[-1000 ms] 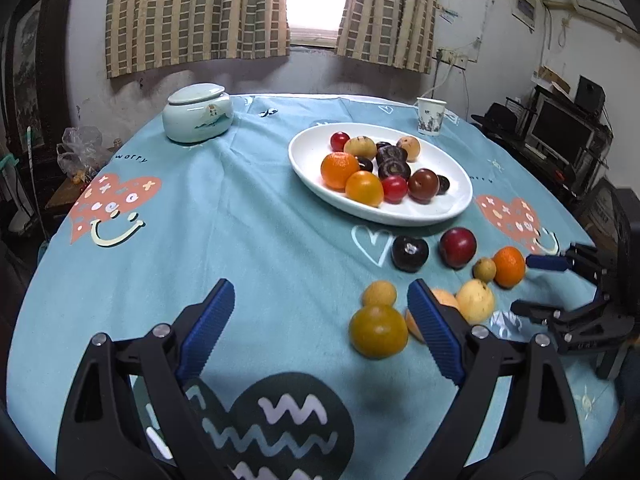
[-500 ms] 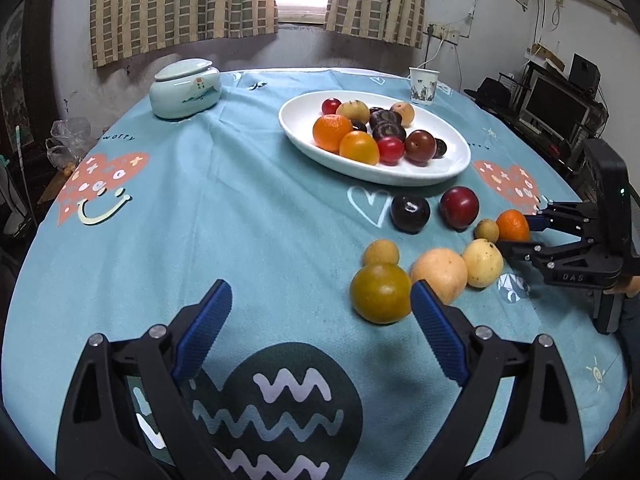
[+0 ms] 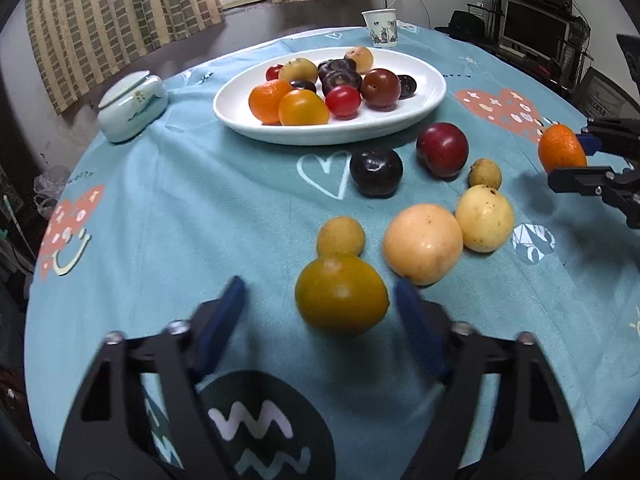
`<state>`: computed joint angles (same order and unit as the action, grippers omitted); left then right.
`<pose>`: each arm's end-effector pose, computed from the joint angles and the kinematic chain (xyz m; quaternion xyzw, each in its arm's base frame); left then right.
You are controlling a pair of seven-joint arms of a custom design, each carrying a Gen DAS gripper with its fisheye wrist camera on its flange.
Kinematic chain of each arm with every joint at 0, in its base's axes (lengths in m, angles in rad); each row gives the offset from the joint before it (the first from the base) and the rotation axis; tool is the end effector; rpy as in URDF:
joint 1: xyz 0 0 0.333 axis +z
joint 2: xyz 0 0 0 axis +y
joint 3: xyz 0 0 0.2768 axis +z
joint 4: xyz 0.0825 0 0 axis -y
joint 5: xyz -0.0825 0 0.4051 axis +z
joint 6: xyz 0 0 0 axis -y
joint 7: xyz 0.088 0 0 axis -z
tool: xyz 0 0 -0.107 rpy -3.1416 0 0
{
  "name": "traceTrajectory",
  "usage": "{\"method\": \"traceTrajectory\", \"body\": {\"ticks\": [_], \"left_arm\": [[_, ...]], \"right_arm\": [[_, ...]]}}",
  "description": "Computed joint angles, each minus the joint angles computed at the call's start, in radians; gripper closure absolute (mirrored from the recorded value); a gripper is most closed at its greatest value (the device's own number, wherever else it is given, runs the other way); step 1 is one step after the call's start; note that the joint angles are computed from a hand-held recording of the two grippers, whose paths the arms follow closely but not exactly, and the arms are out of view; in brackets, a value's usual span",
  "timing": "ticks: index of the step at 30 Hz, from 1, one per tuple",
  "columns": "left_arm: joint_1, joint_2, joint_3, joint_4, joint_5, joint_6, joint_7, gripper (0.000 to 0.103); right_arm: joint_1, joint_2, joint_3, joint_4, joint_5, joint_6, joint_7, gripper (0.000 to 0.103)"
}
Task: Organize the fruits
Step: 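Grasp the orange with the right tool while the left tool grasps a large yellow fruit, then carry the orange and yellow fruit onto the white plate and open both tools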
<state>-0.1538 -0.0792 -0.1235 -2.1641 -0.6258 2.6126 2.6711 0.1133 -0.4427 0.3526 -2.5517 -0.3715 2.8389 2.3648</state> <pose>0.5627 -0.1476 0.4361 -0.3028 0.8946 -0.2908 0.1533 0.4242 0.2358 0.4419 -0.6595 0.6519 -0.2339 0.2923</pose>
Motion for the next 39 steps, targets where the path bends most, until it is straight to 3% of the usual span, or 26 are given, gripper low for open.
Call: {"method": "traceTrajectory", "body": {"ticks": [2,9,11,13,16,18,21,24,27,28,29,30,31,32,33,37,39], "left_arm": [[0.004,0.01,0.009,0.027,-0.042,-0.067,0.028,0.059],[-0.019,-0.068,0.019,-0.013,-0.114,-0.045,0.118,0.059],[-0.029,-0.056,0.012,0.038,-0.105,-0.02,0.058,0.059],[-0.033,-0.008,-0.005,0.121,-0.06,0.004,-0.059,0.059],[-0.029,0.124,-0.047,0.296,0.168,0.034,-0.392,0.059],[-0.04,0.227,-0.058,0.417,0.355,0.018,-0.602,0.059],[-0.052,0.32,-0.075,0.514,0.502,-0.001,-0.714,0.059],[-0.053,0.367,-0.092,0.55,0.601,0.007,-0.748,0.058],[-0.038,0.408,-0.114,0.583,0.63,0.003,-0.747,0.057],[-0.034,0.414,-0.118,0.584,0.637,0.012,-0.748,0.053],[-0.034,0.416,-0.118,0.583,0.65,0.025,-0.757,0.039],[-0.024,0.414,-0.127,0.576,0.641,0.037,-0.746,0.032],[-0.016,0.411,-0.135,0.57,0.634,0.046,-0.736,0.032],[-0.009,0.402,-0.139,0.558,0.631,0.057,-0.729,0.032],[-0.004,0.393,-0.14,0.55,0.628,0.059,-0.73,0.032],[0.048,0.319,-0.163,0.471,0.522,0.074,-0.666,0.032],[0.096,0.237,-0.185,0.377,0.377,0.088,-0.543,0.032]], "right_arm": [[0.002,0.002,-0.002,-0.002,0.003,-0.003,0.0,0.059],[-0.001,-0.027,0.002,0.004,-0.005,-0.038,-0.006,0.059],[-0.027,-0.021,0.008,0.039,-0.031,-0.04,0.002,0.059],[-0.088,0.009,0.032,0.101,-0.088,-0.022,0.048,0.059],[-0.176,0.119,0.053,0.238,-0.196,-0.005,0.149,0.059],[-0.195,0.205,0.046,0.325,-0.25,-0.016,0.196,0.059],[-0.187,0.34,0.02,0.456,-0.298,-0.059,0.219,0.059],[-0.157,0.433,-0.017,0.548,-0.317,-0.105,0.218,0.059],[-0.126,0.512,-0.056,0.619,-0.235,-0.124,0.139,0.058],[-0.113,0.528,-0.067,0.637,-0.227,-0.141,0.132,0.058],[-0.101,0.545,-0.076,0.658,-0.207,-0.166,0.115,0.057],[-0.088,0.558,-0.087,0.678,-0.199,-0.192,0.11,0.056],[-0.072,0.553,-0.103,0.672,-0.222,-0.19,0.135,0.053],[-0.055,0.538,-0.121,0.658,-0.261,-0.18,0.184,0.04],[-0.04,0.512,-0.141,0.63,-0.31,-0.147,0.246,0.038],[0.007,0.408,-0.19,0.533,-0.333,-0.087,0.303,0.038],[0.042,0.321,-0.206,0.437,-0.33,-0.036,0.287,0.038]]}}
